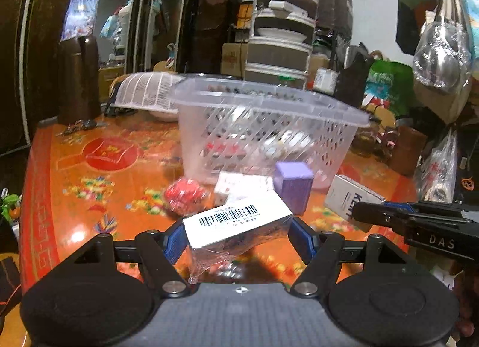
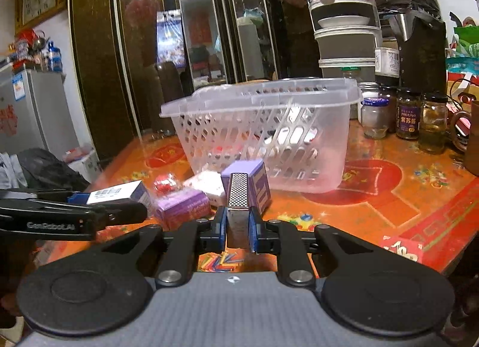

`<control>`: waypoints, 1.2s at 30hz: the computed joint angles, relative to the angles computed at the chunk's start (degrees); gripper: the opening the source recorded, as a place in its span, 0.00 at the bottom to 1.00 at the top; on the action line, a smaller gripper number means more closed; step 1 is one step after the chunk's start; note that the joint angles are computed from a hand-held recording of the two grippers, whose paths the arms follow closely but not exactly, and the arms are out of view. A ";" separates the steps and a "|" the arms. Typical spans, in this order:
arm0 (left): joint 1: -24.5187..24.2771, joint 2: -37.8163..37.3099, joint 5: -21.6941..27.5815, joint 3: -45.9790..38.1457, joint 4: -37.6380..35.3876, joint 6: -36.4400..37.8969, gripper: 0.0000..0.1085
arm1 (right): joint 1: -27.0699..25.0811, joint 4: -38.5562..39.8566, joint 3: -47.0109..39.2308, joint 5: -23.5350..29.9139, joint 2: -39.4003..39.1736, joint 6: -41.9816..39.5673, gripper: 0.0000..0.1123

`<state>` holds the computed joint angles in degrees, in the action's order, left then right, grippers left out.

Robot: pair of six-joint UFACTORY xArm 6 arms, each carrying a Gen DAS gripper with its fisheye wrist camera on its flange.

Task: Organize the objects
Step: 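Carry both boxes over the clear basket and open both grippers to release them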

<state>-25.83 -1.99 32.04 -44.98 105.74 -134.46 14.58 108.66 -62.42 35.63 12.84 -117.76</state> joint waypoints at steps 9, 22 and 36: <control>2.04 -2.22 -2.28 -4.39 5.34 2.60 0.68 | -2.82 0.85 -1.08 4.53 -3.83 -0.94 0.15; 14.65 11.86 -20.31 -29.09 -9.08 25.16 0.68 | 1.97 -21.30 -29.26 -5.14 11.06 25.87 0.15; 17.31 26.60 -19.74 -40.00 -62.39 74.41 0.68 | 3.55 -65.15 -62.99 -3.29 36.88 68.57 0.15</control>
<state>-8.52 24.61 12.30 -84.99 43.36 -60.05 18.13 43.50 -125.41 32.34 49.72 -49.18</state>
